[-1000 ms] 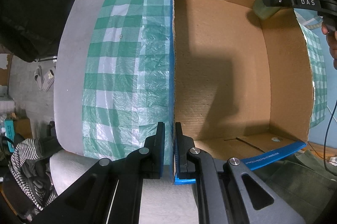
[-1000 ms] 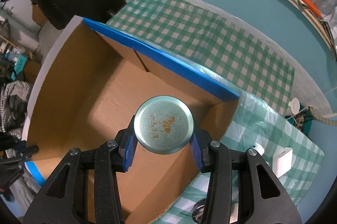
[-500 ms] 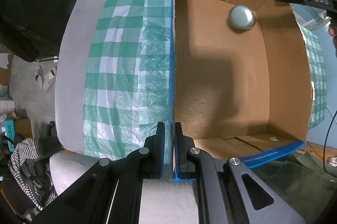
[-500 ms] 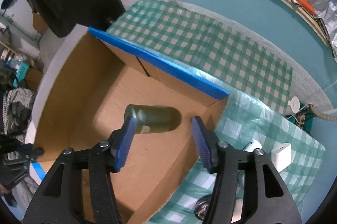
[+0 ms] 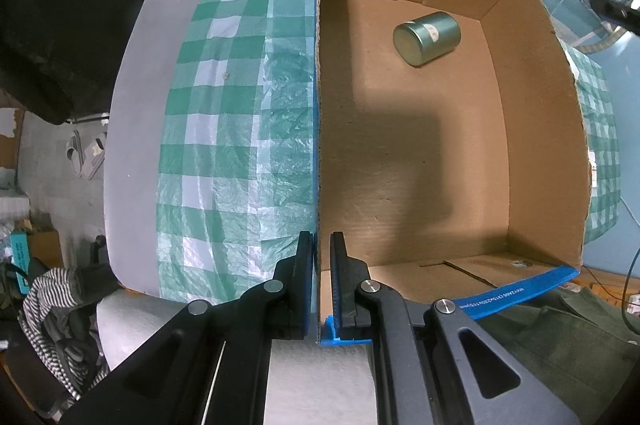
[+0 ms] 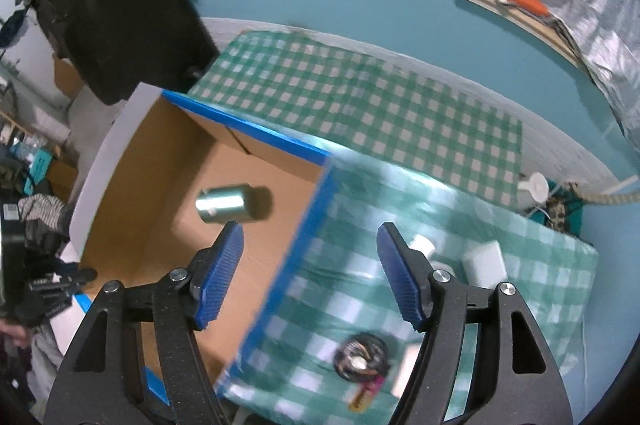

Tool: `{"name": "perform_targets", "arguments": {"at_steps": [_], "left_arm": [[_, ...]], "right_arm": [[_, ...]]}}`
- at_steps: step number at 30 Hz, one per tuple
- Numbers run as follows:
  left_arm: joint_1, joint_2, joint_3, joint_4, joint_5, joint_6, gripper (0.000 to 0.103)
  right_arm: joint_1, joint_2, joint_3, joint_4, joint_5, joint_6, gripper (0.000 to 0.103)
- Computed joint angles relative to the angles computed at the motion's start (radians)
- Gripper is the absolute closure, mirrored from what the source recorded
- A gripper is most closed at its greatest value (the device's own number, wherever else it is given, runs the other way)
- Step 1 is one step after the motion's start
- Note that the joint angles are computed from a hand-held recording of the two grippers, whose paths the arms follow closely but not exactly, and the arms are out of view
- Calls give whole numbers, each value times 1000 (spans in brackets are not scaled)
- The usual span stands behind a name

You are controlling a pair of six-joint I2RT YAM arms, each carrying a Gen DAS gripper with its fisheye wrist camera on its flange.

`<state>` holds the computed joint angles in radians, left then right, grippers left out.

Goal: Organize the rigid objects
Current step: 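Move the right gripper back over the white oval case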

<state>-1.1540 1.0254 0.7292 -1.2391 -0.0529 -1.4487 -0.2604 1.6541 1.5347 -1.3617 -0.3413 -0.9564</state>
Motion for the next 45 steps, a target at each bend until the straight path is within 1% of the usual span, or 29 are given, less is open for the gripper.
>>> {"name": "perform_targets", "arguments": {"at_steps": [4,10,15,19,23,29,38,40,42,45], "left_arm": [[0,1,1,0,0,1,95],[2,3,1,2,0,2,95],[5,-3,1,-1,-1,-1,95],[5,-1,4,-3,-1,-1,95],[6,-2,3,-3,-1,0,95],[7,-3,3,-4,0,1,95],[9,-2,4,-5,0,2,95],[8,-3,4,-6,-1,1,95],[8,-3,4,-5,-1,1,95],[4,-8,4,-10,-1,-4,95]], "right_arm": [[-81,29,13,7,38,-49,33],[-183,84,9,35,98,-89,33],[-248,95,-59,105,162,-145,33],[-279,91,-156,207,234,-179,33],[-310,110,-198,253,276,-191,33],[-341,130,-248,311,313,-211,33],[-342,171,-263,346,289,-199,34],[-332,183,-267,364,286,-193,38],[-326,192,-279,384,294,-182,47],[-318,215,-279,396,308,-162,50]]}}
